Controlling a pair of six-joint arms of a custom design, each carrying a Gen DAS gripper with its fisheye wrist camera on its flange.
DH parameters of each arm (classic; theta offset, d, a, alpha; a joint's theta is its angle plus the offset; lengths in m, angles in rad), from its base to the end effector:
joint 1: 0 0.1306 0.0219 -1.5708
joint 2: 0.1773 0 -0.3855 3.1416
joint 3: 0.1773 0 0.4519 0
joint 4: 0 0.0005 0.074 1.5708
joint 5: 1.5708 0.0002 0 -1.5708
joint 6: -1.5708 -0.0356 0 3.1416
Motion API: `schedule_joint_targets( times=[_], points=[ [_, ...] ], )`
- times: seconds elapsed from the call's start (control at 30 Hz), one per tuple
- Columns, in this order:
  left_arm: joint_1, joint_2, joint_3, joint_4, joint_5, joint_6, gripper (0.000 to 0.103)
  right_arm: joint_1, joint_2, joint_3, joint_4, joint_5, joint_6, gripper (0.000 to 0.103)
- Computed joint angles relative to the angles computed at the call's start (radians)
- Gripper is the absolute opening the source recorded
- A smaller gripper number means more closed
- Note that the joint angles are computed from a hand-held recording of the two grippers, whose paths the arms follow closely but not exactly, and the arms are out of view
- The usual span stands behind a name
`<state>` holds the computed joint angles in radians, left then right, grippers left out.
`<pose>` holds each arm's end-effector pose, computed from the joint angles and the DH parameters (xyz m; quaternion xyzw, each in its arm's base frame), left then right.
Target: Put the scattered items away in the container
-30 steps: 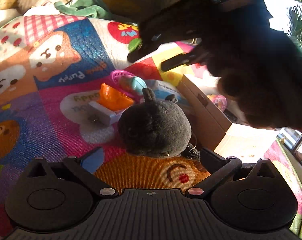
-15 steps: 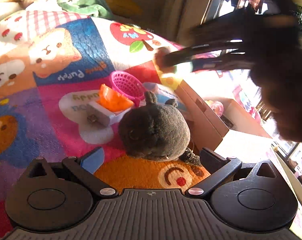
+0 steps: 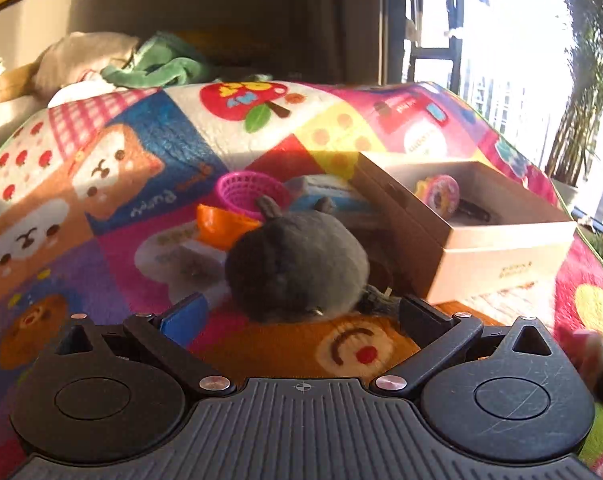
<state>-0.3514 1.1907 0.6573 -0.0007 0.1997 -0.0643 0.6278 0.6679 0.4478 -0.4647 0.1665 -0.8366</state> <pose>0.3983 -0.1541 0.2228 0.2267 0.8355 -0.1562 0.4755 0.2397 0.1660 0.2512 0.1293 0.8917 0.2297 0.3679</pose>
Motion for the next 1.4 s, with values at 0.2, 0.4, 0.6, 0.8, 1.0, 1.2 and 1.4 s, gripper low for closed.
schedule_joint_targets(
  times=[0.2, 0.4, 0.6, 0.8, 1.0, 1.2, 1.4],
  points=[
    [-0.022, -0.021, -0.011, -0.046, -0.058, 0.014, 0.103, 0.061, -0.066, -0.076, 0.006, 0.208, -0.071, 0.053],
    [-0.013, 0.061, 0.078, -0.102, -0.09, 0.11, 0.103, 0.1, -0.069, -0.085, -0.03, 0.433, -0.037, 0.086],
    [-0.006, 0.135, 0.149, -0.141, -0.071, 0.133, 0.102, 0.105, -0.036, -0.105, 0.032, 0.443, -0.053, 0.1],
    [-0.011, 0.109, 0.135, -0.141, -0.08, 0.067, 0.088, 0.132, 0.019, -0.094, 0.063, 0.491, -0.021, 0.103],
    [-0.001, -0.023, 0.097, -0.313, 0.024, -0.071, 0.083, 0.121, 0.006, -0.093, 0.046, 0.463, -0.035, 0.103],
    [0.025, -0.165, 0.065, -0.557, 0.199, -0.181, 0.069, 0.117, 0.017, -0.067, -0.008, 0.416, 0.024, 0.103],
    [0.03, -0.168, 0.034, -0.496, 0.172, -0.158, 0.071, 0.128, 0.003, -0.043, -0.029, 0.418, 0.071, 0.103]
  ],
)
